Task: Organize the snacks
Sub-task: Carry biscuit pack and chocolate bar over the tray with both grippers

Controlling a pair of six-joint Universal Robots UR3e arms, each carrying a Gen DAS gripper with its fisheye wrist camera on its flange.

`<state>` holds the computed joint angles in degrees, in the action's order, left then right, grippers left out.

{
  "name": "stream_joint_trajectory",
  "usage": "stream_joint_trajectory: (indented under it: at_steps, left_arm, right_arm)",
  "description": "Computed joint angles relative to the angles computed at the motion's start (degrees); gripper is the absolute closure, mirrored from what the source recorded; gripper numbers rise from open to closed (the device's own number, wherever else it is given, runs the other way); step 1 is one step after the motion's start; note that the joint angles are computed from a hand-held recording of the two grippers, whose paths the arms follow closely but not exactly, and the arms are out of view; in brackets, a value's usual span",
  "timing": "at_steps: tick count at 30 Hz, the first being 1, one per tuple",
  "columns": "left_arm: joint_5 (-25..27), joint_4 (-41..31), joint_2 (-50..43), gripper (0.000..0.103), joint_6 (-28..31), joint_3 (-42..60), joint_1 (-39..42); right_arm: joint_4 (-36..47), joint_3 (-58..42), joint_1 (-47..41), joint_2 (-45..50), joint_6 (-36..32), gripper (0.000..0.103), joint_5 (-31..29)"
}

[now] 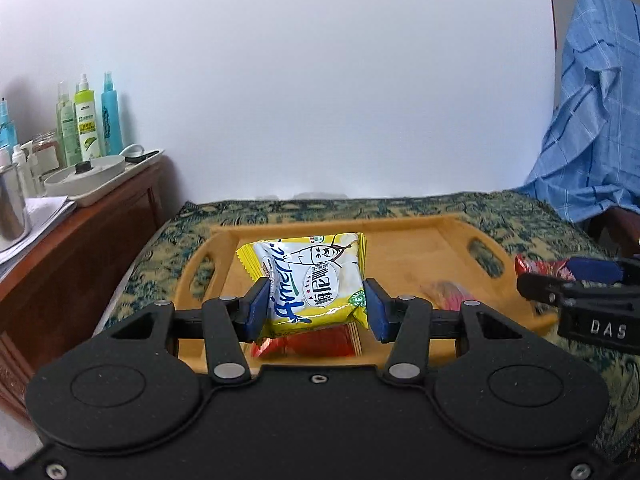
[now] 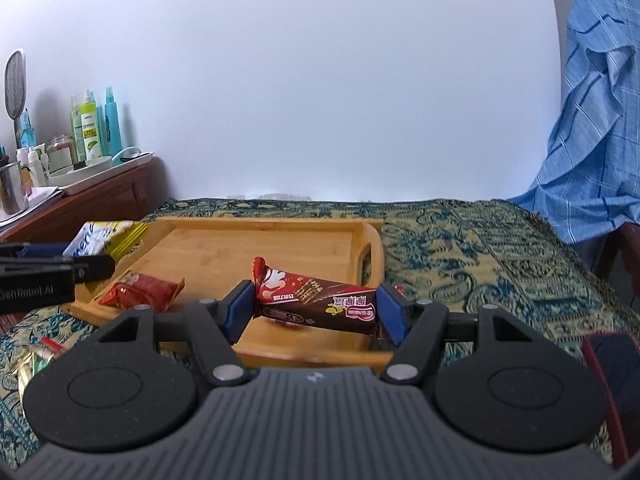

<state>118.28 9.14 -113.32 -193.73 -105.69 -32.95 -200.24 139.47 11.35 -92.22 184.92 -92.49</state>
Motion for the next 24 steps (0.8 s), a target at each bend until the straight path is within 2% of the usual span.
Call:
stream_joint_trajectory:
  at_steps: [9,19,24]
  left_arm:
    - [-9.5,-2.8,-0.6,0.056,1.8,5.6,7.5]
    - [-12.8,-8.1,-9.1,0.056,4.5,15.9,12.6]
    - [-14.1,-10.0,-11.6,0.056,3.1,17.5,14.6]
  right_arm:
    - [0.0,-7.6,-3.7,6.2,-3.1,0.035,7.3]
    - [7.0,-24.5,-3.1,20.4,-5.9,0.035,9.0]
    - [10.0,-28.7,-2.3,25.1,-5.6,0.035,8.1]
